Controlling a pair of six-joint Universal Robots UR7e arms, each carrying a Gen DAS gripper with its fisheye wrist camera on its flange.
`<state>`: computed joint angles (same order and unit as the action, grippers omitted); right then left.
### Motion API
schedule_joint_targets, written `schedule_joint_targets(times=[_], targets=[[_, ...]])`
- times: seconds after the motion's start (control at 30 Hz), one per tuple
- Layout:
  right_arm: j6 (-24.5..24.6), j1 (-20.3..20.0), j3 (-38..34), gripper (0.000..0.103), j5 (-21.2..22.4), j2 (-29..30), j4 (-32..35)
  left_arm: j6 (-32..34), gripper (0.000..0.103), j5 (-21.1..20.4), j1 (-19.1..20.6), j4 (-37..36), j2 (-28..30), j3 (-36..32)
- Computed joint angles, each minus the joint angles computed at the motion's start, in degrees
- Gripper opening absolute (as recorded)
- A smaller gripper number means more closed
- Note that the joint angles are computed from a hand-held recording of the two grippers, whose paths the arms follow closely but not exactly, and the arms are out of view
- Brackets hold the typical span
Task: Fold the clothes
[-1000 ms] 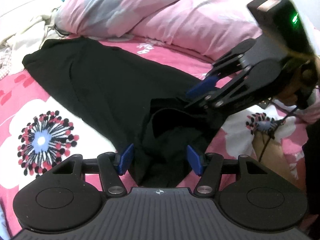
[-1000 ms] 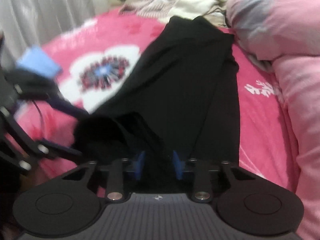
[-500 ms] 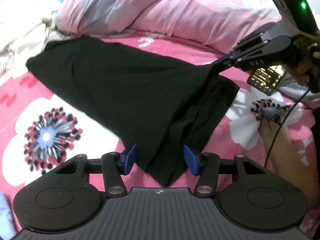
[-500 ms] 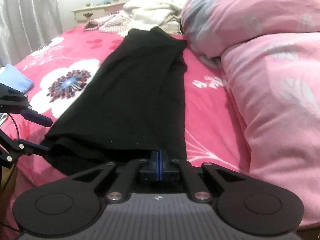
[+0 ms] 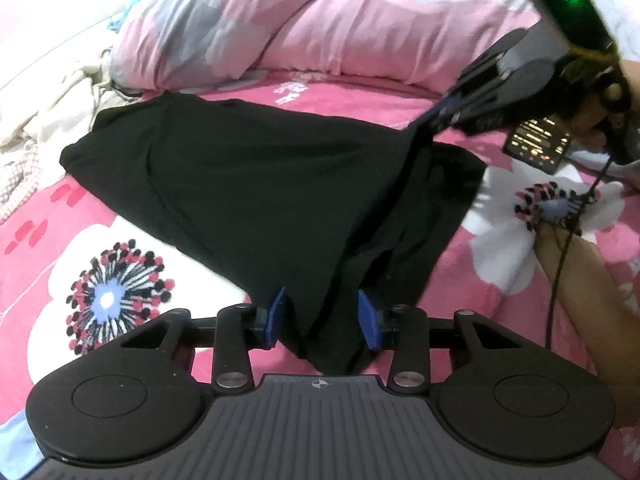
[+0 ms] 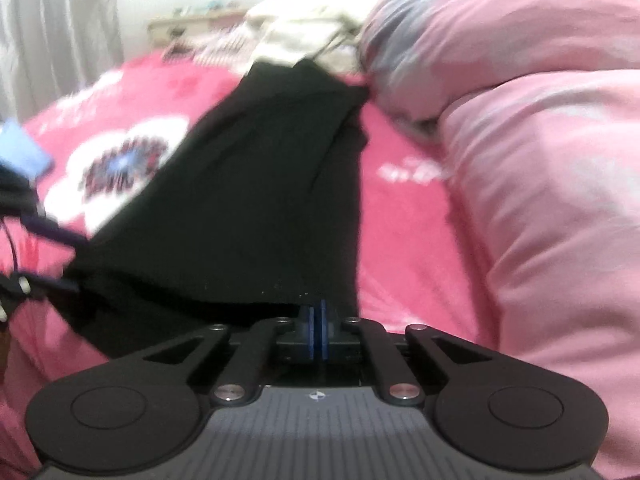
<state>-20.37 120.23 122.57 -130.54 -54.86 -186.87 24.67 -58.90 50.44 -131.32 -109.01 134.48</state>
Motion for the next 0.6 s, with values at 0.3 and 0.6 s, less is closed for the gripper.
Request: schedule_joint_targets(times=[0.3,0.6], targets=[[-2.4,1.5,0.2,0.001,-1.6,-2.4,0.4,1.0,0.002,-1.4,0.2,-1.1,0.0,-0.1],[-1.3,2.2,2.2,0.001,-4.9,-4.1,3.1,6.4,0.002,-3.5,-0.9,1.6,-1.6,-0.1]])
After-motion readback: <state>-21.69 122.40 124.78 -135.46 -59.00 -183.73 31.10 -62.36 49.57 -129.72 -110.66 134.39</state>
